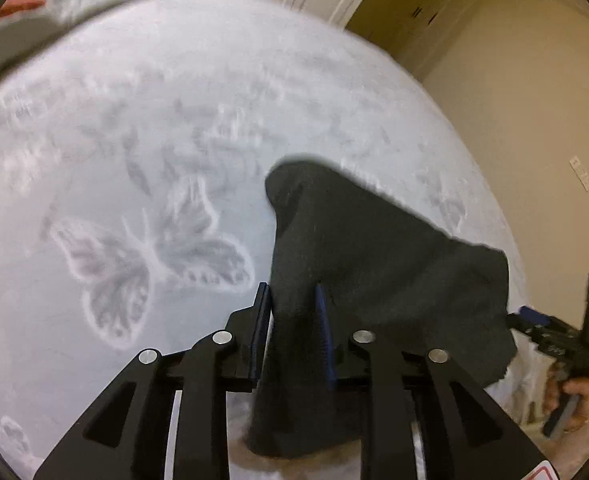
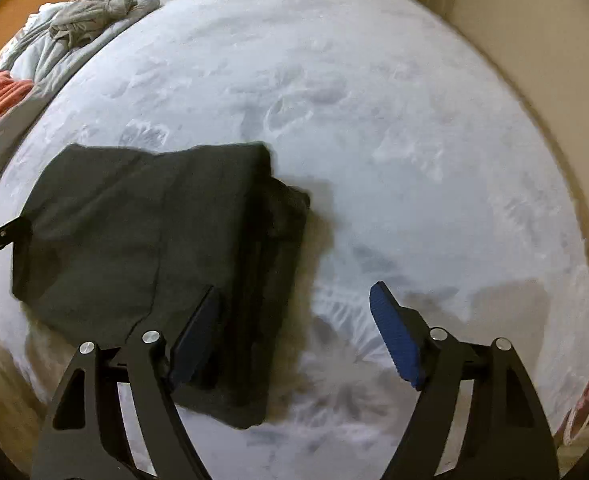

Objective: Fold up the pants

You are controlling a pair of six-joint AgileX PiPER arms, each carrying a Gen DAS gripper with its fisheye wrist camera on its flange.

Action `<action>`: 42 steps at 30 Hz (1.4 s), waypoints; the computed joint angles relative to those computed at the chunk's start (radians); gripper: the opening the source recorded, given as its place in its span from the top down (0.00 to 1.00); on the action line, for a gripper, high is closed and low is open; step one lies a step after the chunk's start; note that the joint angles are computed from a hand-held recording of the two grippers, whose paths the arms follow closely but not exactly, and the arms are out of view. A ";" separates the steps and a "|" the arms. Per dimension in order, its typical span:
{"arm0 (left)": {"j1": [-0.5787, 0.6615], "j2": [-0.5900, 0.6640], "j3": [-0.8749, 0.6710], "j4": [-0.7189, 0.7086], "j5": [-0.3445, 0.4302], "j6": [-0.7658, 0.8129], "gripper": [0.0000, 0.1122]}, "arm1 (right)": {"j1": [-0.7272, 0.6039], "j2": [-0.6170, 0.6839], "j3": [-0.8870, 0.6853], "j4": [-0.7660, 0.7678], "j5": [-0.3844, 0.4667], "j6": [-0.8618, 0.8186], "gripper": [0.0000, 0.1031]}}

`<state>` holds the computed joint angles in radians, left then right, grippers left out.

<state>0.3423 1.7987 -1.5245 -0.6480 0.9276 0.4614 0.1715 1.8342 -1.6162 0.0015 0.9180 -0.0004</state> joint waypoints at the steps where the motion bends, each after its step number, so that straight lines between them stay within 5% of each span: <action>1: -0.007 -0.031 0.018 -0.001 -0.043 0.014 0.62 | -0.007 -0.022 0.009 0.048 -0.025 -0.019 0.27; 3: -0.010 -0.118 0.105 -0.064 -0.140 0.073 0.36 | -0.045 -0.062 0.028 0.223 -0.079 -0.126 0.31; 5: -0.017 -0.151 0.129 -0.139 -0.183 0.126 0.33 | -0.040 -0.047 0.002 0.279 -0.104 -0.149 0.43; 11: -0.083 -0.012 0.002 -0.063 -0.189 0.015 0.32 | -0.028 0.201 -0.268 0.288 -0.004 -0.060 0.46; 12: -0.097 0.044 -0.047 -0.028 -0.151 -0.025 0.36 | -0.026 0.227 -0.283 0.290 0.003 -0.062 0.74; 14: -0.116 0.109 -0.100 0.051 -0.109 -0.099 0.49 | -0.017 0.234 -0.292 0.316 0.010 -0.070 0.86; 16: -0.132 0.129 -0.109 0.118 -0.103 -0.161 0.49 | -0.007 0.122 -0.175 0.341 -0.047 -0.131 0.95; 18: -0.147 0.116 -0.087 0.156 -0.123 -0.182 0.46 | -0.022 0.050 -0.101 0.355 -0.080 -0.183 0.95; 22: -0.172 0.094 -0.057 0.210 -0.152 -0.209 0.41 | -0.038 0.141 -0.142 0.145 -0.008 -0.015 0.89; 28: -0.180 0.057 -0.016 0.230 -0.180 -0.227 0.41 | 0.066 -0.056 0.034 0.079 -0.246 0.012 0.86; 32: -0.193 0.039 0.009 0.266 -0.204 -0.232 0.41 | 0.078 0.051 -0.070 0.277 -0.119 -0.143 0.86; 35: -0.200 0.022 0.025 0.285 -0.212 -0.230 0.41 | 0.111 0.219 -0.216 0.135 0.022 -0.037 0.91; 42: -0.145 -0.021 0.022 0.200 -0.185 -0.182 0.35 | 0.131 0.142 -0.196 0.256 -0.067 -0.083 0.86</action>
